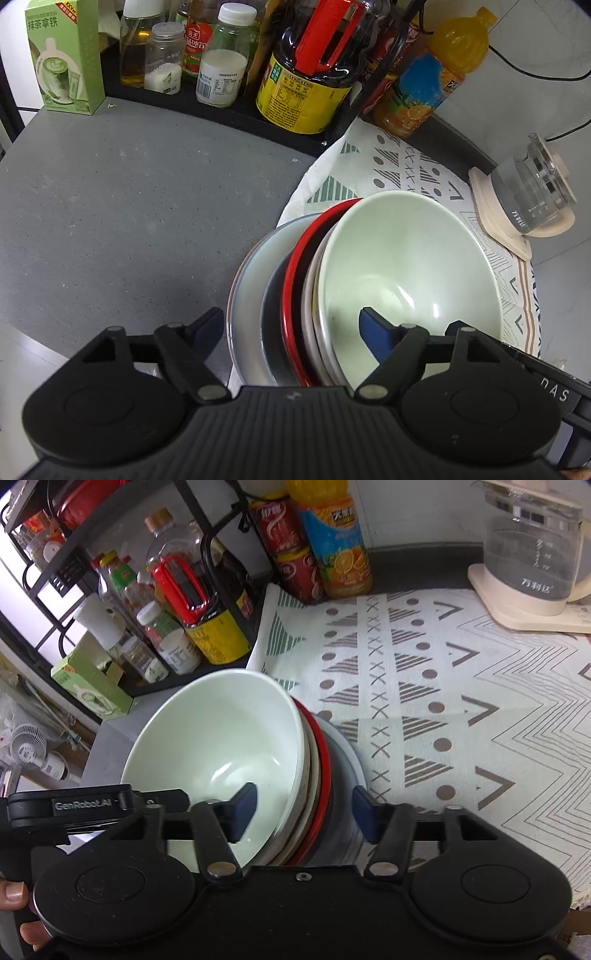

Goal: Organize plates and bowls
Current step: 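Lower the bowls onto the plate stack and open the right gripper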

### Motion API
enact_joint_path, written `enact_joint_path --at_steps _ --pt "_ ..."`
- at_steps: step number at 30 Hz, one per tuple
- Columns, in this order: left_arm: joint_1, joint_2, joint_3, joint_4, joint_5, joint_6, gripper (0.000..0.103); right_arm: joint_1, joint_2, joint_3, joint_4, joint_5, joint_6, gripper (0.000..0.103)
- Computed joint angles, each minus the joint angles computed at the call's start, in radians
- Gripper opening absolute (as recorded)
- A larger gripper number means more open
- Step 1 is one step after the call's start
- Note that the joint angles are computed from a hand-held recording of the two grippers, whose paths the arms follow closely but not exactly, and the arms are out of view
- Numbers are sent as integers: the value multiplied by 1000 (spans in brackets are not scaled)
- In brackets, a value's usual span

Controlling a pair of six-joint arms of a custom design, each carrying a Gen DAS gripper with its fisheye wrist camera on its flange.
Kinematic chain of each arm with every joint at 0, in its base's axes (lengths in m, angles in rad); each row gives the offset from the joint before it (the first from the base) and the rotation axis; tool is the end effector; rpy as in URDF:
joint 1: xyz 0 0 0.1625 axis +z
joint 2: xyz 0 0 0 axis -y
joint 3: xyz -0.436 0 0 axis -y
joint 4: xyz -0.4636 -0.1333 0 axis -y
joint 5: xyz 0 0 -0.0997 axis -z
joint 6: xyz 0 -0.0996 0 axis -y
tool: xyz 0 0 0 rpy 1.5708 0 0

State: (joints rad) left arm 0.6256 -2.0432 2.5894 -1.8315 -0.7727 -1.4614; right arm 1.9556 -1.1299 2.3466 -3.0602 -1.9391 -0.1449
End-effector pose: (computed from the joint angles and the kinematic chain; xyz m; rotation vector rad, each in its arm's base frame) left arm -0.1022 -0.3262 0.2151 -0.4857 2.4262 -0.8444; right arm 0.2659 -0.3971 0.0593 0.6583 -2.6981 0.4401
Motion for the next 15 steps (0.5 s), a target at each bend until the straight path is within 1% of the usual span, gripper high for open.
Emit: enact_joint_path --at_steps 2,4,5,7,10,12,14,15 --pt "-10 -10 -4 36 -2 -9 79 0 -2 3 -8 -3 16 64" --pt "-28 -23 -6 84 8 -25 80 5 -5 10 -24 -12 32 73" --pt "-37 -33 -5 100 13 -23 81 9 -5 15 -35 -18 36 75" --pt "-54 -56 -2 131 16 -25 84 16 -7 27 -65 -23 44 84" --pt "-83 -88 4 169 28 -19 87 27 -17 48 -98 -35 74 90" --pt "-100 -91 -2 208 32 -33 90 36 -26 63 -124 -49 89 93" --pt "-123 -115 1 228 34 -49 92 46 -39 81 -153 -69 100 96" --pt "-137 -131 3 236 34 -58 96 52 -48 88 -155 -86 112 98"
